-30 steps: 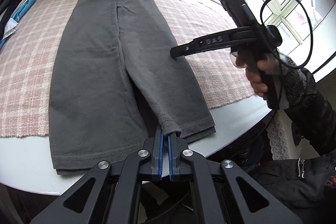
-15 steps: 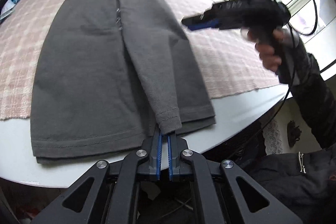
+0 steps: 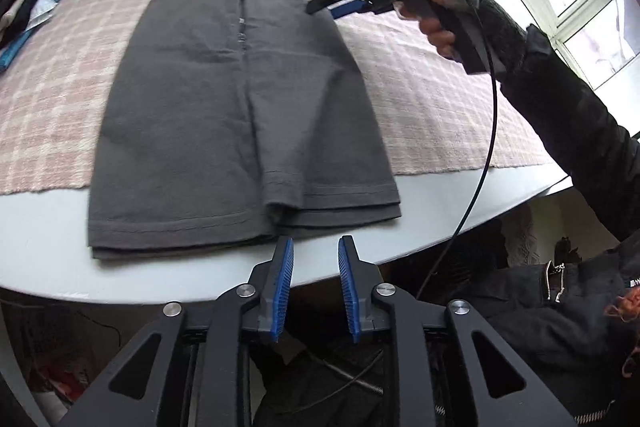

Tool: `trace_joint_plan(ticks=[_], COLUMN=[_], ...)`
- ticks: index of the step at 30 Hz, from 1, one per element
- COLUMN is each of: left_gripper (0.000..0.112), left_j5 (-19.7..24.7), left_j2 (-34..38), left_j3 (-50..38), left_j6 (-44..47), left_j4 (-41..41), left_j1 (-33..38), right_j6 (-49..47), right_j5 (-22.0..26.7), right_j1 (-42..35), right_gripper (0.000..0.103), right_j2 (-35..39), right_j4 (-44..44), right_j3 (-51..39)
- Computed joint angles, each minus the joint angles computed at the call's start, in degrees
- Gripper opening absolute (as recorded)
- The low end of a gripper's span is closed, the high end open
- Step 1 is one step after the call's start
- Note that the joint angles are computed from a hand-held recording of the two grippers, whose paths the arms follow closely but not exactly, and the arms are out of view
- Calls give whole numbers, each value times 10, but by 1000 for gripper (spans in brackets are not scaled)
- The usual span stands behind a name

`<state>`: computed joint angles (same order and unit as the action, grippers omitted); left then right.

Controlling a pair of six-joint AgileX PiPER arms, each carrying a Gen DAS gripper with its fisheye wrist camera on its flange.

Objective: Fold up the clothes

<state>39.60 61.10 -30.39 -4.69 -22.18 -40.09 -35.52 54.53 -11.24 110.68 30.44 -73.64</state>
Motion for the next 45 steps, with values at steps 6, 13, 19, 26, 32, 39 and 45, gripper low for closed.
trace_joint_plan(ticks=[6,13,19,26,32,39,45], left_gripper=[23,23,16,0,0,2,5], left_j5=[-72,-93,-89,-101,-82,-48,-36], left_j2=[68,209,244,230,217,196,205], left_j3=[-28,-128,-151,-150,-167,-168,-167], left_j6=[-86,-235,-329,-263,-286,-337,-320], left_j4=[11,185,286,219,237,268,259], left_j1=[-93,-183,-236,-230,-258,-266,-241], right_j6=[-18,-19,-24,-35,-47,6,145], right_j5=[1,-3,-4,-9,67,53,102], right_j1=[3,8,7,4,-42,-44,-19], right_gripper=[37,37,37,23,5,45,45], right_j2=[6,11,22,63,97,140,278], right_j4=[-1,-12,-13,15,57,64,-7], right_j3=[-6,-21,-53,-93,-139,-236,-485])
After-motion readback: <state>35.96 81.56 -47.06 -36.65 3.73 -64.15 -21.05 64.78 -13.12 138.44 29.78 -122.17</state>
